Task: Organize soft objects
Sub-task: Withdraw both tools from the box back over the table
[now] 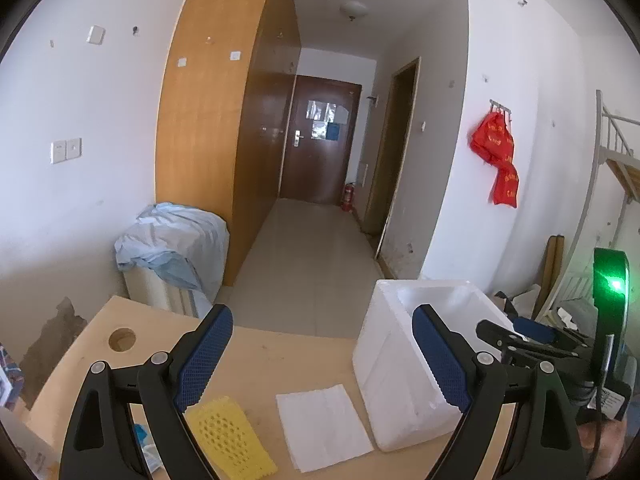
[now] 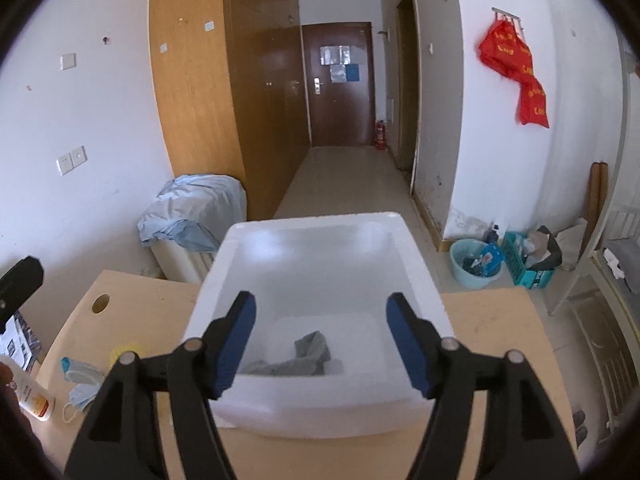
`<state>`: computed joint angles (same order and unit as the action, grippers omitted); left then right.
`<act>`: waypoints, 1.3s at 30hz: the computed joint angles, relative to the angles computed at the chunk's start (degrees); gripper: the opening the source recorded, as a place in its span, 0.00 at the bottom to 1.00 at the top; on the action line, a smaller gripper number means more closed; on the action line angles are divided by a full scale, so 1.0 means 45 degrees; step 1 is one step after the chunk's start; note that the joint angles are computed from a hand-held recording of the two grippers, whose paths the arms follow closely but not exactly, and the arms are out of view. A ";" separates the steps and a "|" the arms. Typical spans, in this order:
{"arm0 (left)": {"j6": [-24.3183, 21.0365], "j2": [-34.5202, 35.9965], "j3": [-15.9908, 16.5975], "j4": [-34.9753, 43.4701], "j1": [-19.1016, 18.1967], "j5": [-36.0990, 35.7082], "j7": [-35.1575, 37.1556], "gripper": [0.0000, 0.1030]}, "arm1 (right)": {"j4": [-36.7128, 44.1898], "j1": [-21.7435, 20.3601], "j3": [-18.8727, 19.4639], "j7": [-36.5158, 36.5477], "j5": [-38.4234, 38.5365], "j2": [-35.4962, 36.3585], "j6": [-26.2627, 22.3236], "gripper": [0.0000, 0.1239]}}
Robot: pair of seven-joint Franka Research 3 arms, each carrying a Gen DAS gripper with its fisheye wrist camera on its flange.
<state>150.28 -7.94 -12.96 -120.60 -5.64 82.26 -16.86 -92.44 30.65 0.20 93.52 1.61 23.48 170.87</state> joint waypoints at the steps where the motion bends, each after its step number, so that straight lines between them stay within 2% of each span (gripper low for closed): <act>1: -0.0045 -0.0169 -0.0013 -0.0145 -0.0023 -0.0076 -0.0020 0.89 | -0.0216 -0.0108 0.0182 -0.0157 0.0116 -0.0156 0.0017 0.58; 2: -0.0016 -0.0308 -0.0019 -0.0275 -0.0028 -0.0160 0.0010 0.89 | -0.0451 -0.0324 0.0465 -0.0455 0.0318 -0.0315 0.0081 0.58; 4: -0.0117 -0.0601 -0.0106 -0.0579 -0.0052 -0.0391 0.0207 0.89 | -0.1123 -0.0073 0.0233 -0.0291 0.0213 -0.0762 0.0368 0.58; 6: -0.0290 -0.0902 -0.0226 -0.0907 -0.0071 -0.0667 0.0360 0.89 | -0.1983 -0.0428 0.0758 -0.0779 0.0604 -0.1297 0.0917 0.58; 9: -0.0308 -0.1512 -0.0386 -0.1579 -0.0084 -0.0996 0.0520 0.89 | -0.3000 -0.0554 0.1080 -0.1209 0.1012 -0.1975 0.1426 0.58; 12: -0.0233 -0.2178 -0.0577 -0.2290 -0.0069 -0.1334 0.0529 0.89 | -0.3934 -0.1159 0.2018 -0.2246 0.2004 -0.2635 0.1796 0.58; 13: -0.0177 -0.2421 -0.0631 -0.2573 -0.0095 -0.1534 0.0649 0.89 | -0.4209 -0.1777 0.2816 -0.3122 0.2849 -0.2828 0.1845 0.58; 14: -0.0194 -0.2601 -0.0715 -0.2770 -0.0086 -0.1681 0.0725 0.89 | -0.4397 -0.2034 0.3201 -0.3707 0.3446 -0.2968 0.1892 0.58; 17: -0.0213 -0.3238 -0.0960 -0.3453 -0.0071 -0.2047 0.0688 0.89 | -0.5045 -0.1595 0.2944 -0.4035 0.3848 -0.3412 0.2256 0.58; 19: -0.0178 -0.3583 -0.1109 -0.3785 -0.0051 -0.2273 0.0706 0.89 | -0.5273 -0.1982 0.3539 -0.5012 0.4914 -0.3597 0.2380 0.58; 24: -0.0241 -0.4478 -0.1471 -0.4595 -0.0039 -0.2914 0.0876 0.89 | -0.5790 -0.2076 0.4105 -0.6960 0.7143 -0.4034 0.2431 0.58; 27: -0.0315 -0.5060 -0.1728 -0.5104 -0.0040 -0.3156 0.0826 0.89 | -0.6199 -0.1911 0.4377 -0.8346 0.8695 -0.4355 0.2587 0.58; 31: -0.0299 -0.6054 -0.1949 -0.5968 -0.0154 -0.3711 0.0760 0.89 | -0.6457 -0.1643 0.4889 -1.1553 1.2222 -0.4818 0.2792 0.58; 35: -0.0740 -0.7058 -0.2308 -0.6722 -0.0312 -0.4444 0.0840 0.89 | -0.6710 -0.0846 0.4567 -1.2199 1.2876 -0.5054 0.2824 0.58; 39: -0.1156 -0.8005 -0.2563 -0.7482 -0.0623 -0.5258 0.1110 0.89 | -0.6643 -0.0034 0.4235 -1.3882 1.4637 -0.5164 0.2605 0.58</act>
